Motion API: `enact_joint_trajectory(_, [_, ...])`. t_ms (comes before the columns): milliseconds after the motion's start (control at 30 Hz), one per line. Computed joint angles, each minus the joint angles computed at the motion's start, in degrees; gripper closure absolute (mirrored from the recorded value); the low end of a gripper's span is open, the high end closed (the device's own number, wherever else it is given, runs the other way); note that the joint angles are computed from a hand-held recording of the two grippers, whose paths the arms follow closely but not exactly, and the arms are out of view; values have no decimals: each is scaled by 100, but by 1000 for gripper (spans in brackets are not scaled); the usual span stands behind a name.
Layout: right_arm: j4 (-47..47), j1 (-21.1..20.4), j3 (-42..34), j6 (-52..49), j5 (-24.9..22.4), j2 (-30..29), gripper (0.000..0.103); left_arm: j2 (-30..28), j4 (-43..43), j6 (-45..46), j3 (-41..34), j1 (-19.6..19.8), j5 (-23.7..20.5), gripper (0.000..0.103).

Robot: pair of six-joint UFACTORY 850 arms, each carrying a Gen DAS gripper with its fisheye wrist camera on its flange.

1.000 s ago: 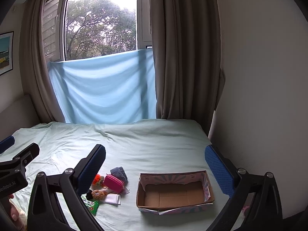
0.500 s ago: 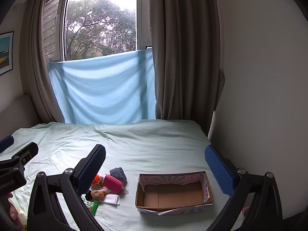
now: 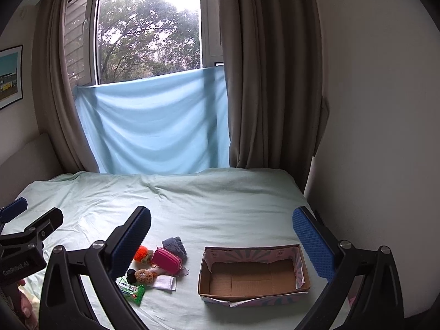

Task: Organize soft objects
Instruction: 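Reach the left tool to the orange pompom while the right tool reaches the pink pouch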

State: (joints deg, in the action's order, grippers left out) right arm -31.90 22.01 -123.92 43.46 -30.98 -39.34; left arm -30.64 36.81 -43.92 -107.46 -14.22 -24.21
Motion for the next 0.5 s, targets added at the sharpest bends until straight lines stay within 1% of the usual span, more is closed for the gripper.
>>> enact_joint_trajectory(67, [125,-16,-47,-239,65,-45,1,-61,-236,163,-63,20,-44,0])
enact_joint_trajectory(167, [550,-54,-49,-819,293,-116,1,-156,-159,58,-100,24,-257,0])
enact_joint_trajectory(267, [1510,-102,-109,-1794,492,-263,1,-218,-272,85,-43,96,-361,0])
enact_joint_trajectory(333, [2015,-99,-257,-2296,459,-430,1,-246,-415,181,16,181,-396,0])
enact_joint_trajectory(367, [2329,-80,-455,-2615,352,-605,1,-262,-534,293,38,235,-405,0])
enact_joint_trajectory(433, [2536,-42,-669,-2840,265,-803,1,-328,-905,682,48,381,-354,0])
enact_joint_trajectory(500, [2976,-9,-1032,-3192,132,-1112,1,-445,-1300,1149,8,560,-294,0])
